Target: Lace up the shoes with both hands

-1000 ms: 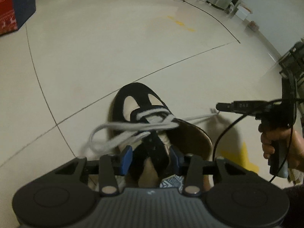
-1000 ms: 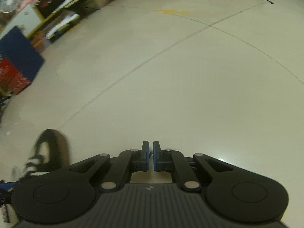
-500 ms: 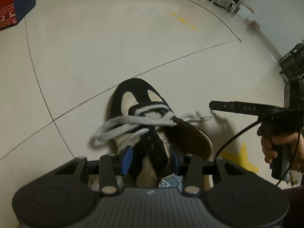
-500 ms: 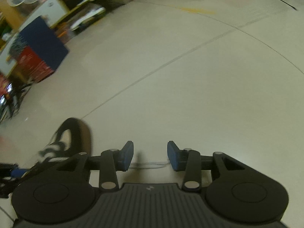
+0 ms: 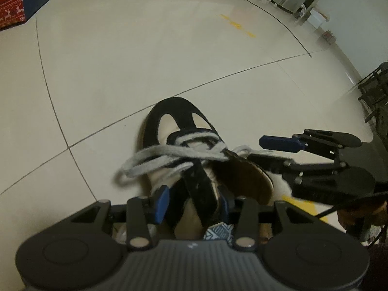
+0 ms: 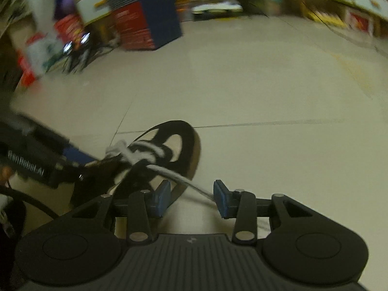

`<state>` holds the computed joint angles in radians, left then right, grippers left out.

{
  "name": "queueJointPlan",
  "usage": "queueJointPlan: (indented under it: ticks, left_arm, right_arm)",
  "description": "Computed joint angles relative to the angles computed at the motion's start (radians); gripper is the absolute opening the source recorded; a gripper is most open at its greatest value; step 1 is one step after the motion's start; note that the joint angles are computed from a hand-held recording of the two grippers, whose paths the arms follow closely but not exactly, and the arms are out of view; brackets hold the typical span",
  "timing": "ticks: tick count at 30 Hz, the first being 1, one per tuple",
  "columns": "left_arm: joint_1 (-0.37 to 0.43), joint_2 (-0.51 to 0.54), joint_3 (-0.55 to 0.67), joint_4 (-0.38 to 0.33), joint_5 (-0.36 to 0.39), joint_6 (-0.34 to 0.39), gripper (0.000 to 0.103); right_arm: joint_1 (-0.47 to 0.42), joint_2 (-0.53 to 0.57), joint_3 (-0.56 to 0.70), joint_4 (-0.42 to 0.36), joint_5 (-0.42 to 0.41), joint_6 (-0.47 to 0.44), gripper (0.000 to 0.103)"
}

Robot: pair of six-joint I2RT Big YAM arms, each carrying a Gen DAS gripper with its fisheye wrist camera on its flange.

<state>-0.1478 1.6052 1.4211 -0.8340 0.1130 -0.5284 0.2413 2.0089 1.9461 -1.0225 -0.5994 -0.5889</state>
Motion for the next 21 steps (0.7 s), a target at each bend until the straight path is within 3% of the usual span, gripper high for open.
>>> queueJointPlan:
  ticks: [7,13,15,17,21]
  left_arm:
    - [-0.002,0.005,0.006,-0.003,-0.005,0.005,0.044]
    - [-0.007,0.012,0.013,-0.013,-0.01,0.013,0.056]
    - [-0.006,0.021,0.022,-0.028,0.0,-0.002,0.065]
    - [-0.006,0.024,0.021,-0.031,0.007,-0.012,0.068]
    - [-0.013,0.024,0.018,-0.021,-0.005,-0.012,0.069]
  right_arm:
    - [0.025,-0.029,-0.047,0.069,0.049,-0.138,0.042]
    - [0.026,-0.022,-0.04,0.069,0.046,-0.124,0.039]
    - [0.026,-0.016,-0.031,0.057,0.048,-0.114,0.034]
    - [0.029,-0.007,-0.016,0.033,0.064,-0.111,0.013]
    - [0.032,-0.025,-0.056,0.084,0.101,-0.113,0.003]
